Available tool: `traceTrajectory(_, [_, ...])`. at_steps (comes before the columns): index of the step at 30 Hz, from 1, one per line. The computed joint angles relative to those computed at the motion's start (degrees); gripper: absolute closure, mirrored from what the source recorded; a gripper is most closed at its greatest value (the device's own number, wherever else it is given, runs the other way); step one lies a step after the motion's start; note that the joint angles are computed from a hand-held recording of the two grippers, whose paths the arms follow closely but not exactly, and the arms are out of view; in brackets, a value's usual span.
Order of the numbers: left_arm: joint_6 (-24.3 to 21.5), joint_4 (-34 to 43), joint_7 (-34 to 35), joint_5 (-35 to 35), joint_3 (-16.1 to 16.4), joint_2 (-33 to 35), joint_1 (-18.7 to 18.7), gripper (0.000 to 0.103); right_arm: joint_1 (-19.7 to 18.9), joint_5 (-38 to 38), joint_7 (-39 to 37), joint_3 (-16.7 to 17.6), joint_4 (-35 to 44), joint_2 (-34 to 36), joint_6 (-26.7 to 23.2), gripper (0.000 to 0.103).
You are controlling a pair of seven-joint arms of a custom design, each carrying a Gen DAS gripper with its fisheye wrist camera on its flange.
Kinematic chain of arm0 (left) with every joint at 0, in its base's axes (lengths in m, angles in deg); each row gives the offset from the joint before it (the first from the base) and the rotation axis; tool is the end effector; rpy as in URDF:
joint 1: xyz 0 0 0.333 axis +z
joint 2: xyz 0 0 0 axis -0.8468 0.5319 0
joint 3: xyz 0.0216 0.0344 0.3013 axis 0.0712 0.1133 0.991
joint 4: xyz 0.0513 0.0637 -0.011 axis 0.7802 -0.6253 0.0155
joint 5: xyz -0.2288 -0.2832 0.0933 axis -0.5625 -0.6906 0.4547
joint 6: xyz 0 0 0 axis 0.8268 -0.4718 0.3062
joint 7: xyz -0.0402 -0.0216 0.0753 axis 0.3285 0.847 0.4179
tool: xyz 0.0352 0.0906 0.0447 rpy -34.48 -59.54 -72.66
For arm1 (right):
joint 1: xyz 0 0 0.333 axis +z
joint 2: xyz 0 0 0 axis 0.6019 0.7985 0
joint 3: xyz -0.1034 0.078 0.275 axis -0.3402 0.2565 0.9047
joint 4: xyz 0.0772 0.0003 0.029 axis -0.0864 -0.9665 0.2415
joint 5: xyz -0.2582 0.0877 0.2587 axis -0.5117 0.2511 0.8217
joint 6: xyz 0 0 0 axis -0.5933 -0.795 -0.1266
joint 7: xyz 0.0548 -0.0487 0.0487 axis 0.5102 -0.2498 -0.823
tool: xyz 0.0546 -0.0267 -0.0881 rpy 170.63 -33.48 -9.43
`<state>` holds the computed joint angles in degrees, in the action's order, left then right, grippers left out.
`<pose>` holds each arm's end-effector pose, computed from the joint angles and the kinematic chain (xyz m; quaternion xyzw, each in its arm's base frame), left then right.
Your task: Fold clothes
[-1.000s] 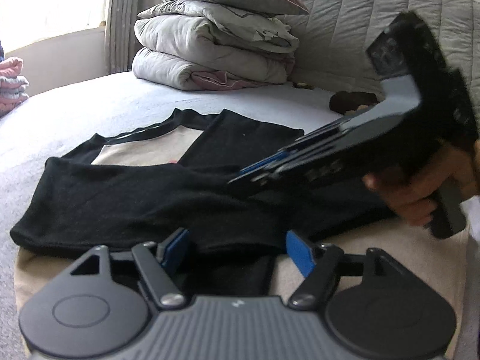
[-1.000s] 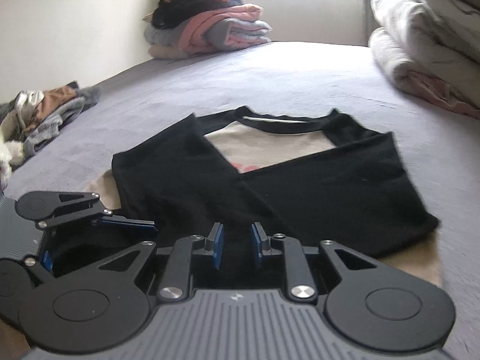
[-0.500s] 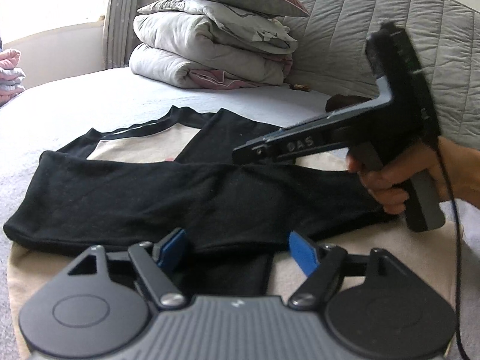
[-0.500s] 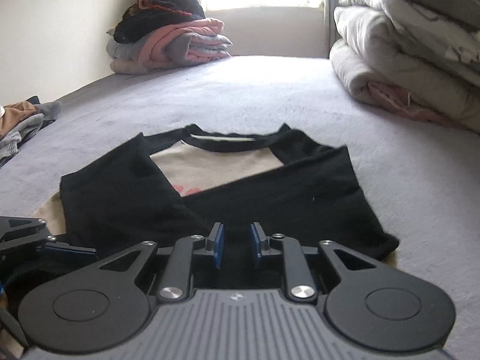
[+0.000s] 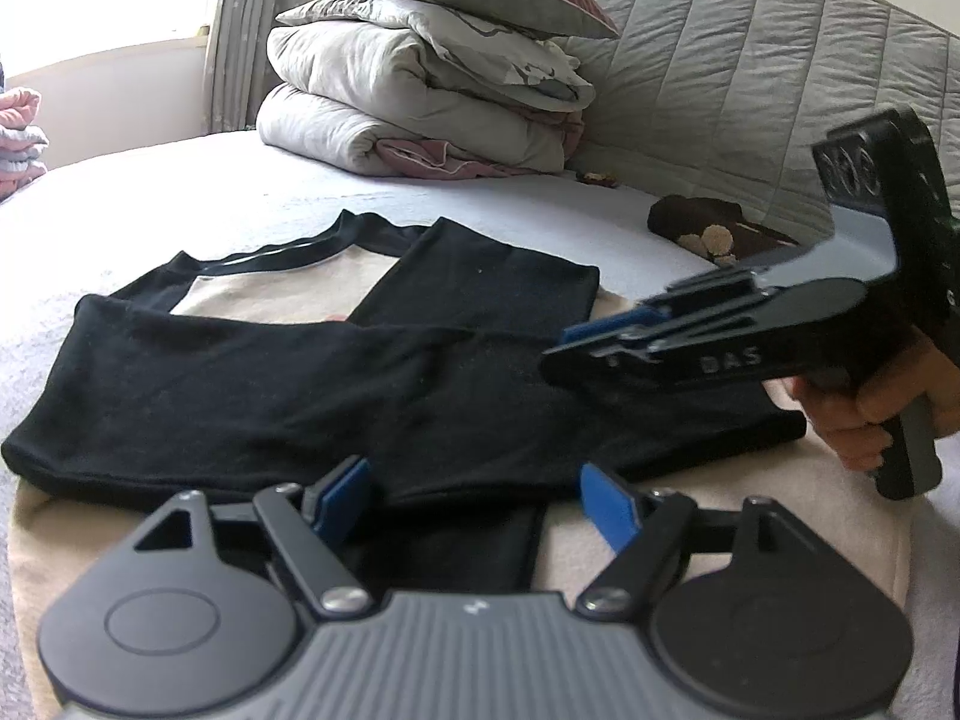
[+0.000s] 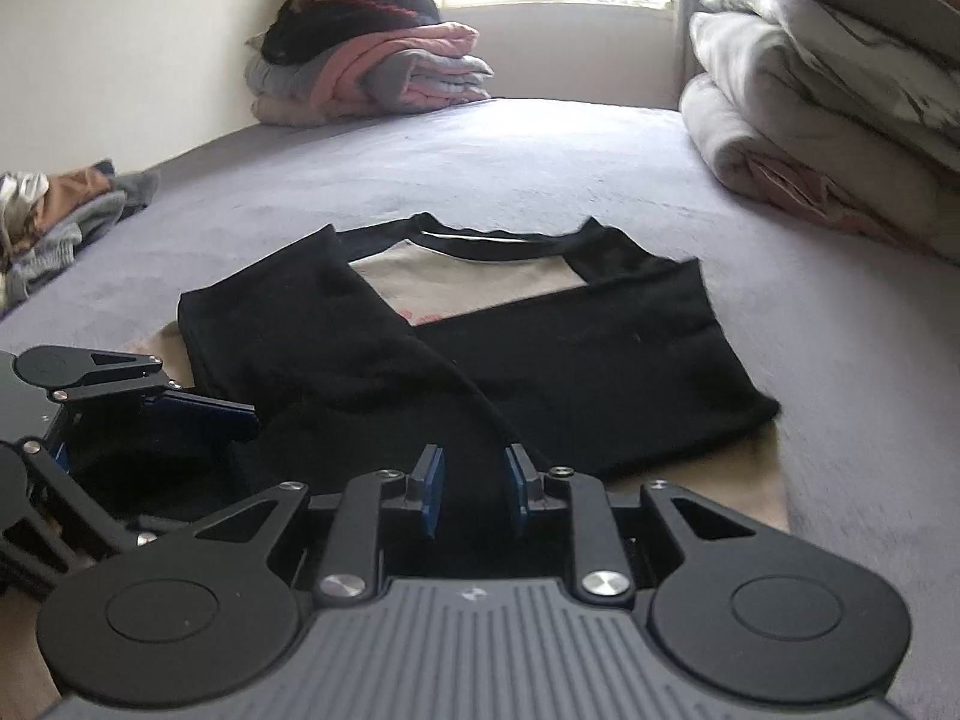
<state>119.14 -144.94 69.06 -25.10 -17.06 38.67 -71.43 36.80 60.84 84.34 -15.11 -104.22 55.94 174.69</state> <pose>0.6786 -0.3649 0.4008 -0.4183 0.7707 -0.4543 0.1572 0.6928 0.1592 0.4219 -0.7418 0.4968 -0.2220 0.3919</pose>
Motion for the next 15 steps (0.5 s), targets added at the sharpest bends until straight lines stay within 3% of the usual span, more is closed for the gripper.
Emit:
traceTrajectory(2, [0.36, -0.27, -0.14, 0.1, 0.22, -0.16, -0.14, 0.025, -0.61, 0.72, 0.14, 0.28, -1.68, -1.13, 0.35, 0.079])
traceTrajectory(8, [1.13, -1.88, -2.04, 1.62, 2.97, -1.73, -1.94, 0.025, 1.82, -1.57, 2.1, -3.84, -6.74, -5.1, -0.38, 0.073])
traceTrajectory(15, [3.01, -8.11, -5.66, 4.04, 6.31, -6.24, -3.87, 0.023, 7.15, -5.84, 11.28, -11.47, -11.16, -10.02, -3.7, 0.073])
